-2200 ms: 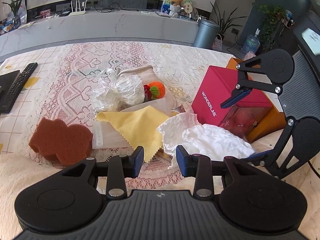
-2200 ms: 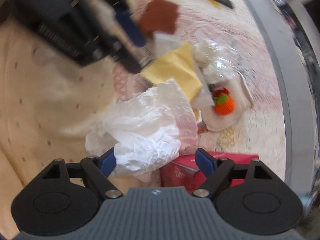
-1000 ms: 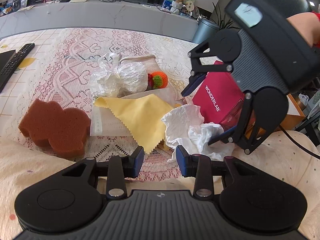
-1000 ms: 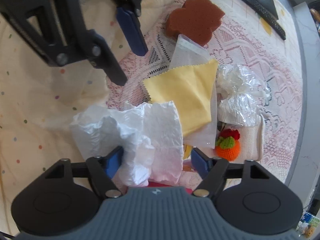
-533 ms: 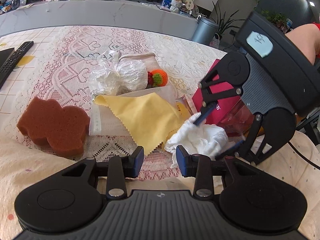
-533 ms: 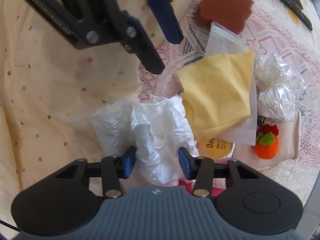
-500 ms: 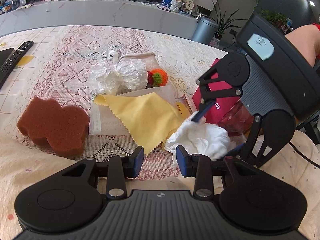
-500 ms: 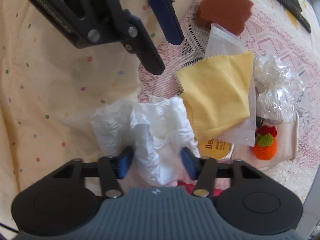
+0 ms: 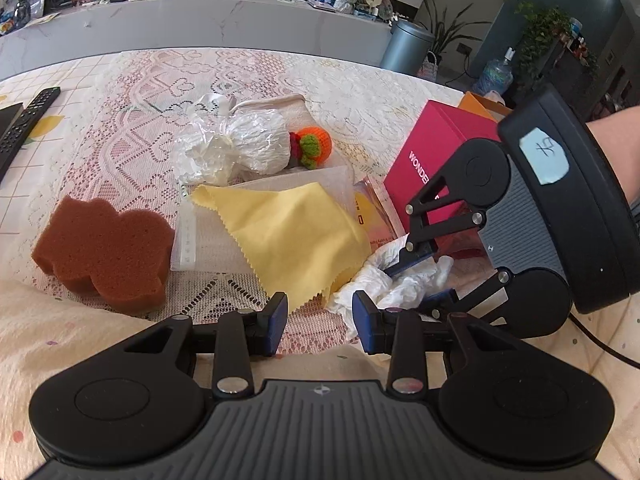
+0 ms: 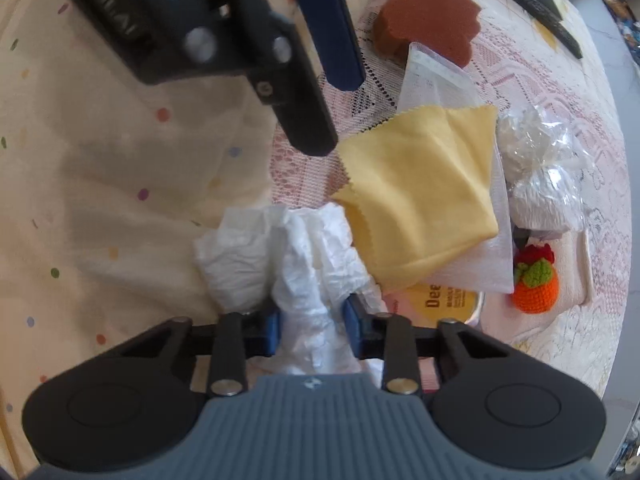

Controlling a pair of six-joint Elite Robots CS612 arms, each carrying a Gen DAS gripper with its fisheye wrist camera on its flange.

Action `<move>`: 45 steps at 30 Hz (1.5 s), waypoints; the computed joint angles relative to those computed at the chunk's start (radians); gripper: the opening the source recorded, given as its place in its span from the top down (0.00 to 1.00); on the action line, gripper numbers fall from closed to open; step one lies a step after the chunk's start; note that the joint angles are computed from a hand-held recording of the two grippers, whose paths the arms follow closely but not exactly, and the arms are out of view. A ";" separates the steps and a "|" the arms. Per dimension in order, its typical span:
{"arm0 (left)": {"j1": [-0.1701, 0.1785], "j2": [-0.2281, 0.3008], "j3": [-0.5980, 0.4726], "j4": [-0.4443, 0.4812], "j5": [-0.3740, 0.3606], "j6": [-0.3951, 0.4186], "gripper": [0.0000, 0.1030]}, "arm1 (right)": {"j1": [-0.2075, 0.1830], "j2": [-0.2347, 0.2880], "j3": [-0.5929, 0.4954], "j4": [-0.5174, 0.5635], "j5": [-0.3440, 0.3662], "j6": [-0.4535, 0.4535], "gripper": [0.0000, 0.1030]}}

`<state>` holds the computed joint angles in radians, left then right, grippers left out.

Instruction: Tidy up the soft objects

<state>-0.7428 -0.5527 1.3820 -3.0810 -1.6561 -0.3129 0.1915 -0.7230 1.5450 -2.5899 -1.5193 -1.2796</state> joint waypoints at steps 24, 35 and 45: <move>-0.016 0.044 -0.122 0.232 0.115 -0.057 0.39 | -0.052 -0.030 0.194 -0.506 0.087 0.831 0.82; -0.010 0.029 -0.094 0.180 0.095 -0.096 0.39 | -0.036 -0.059 0.098 -0.222 0.105 0.023 0.04; 0.003 0.041 -0.112 0.210 0.041 -0.101 0.39 | -0.029 -0.009 -0.034 0.075 0.078 -0.081 0.19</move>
<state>-0.7401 -0.5119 1.2698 -2.8713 -1.6146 -0.4136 0.1621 -0.7318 1.5108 -2.5145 -1.4411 -1.3610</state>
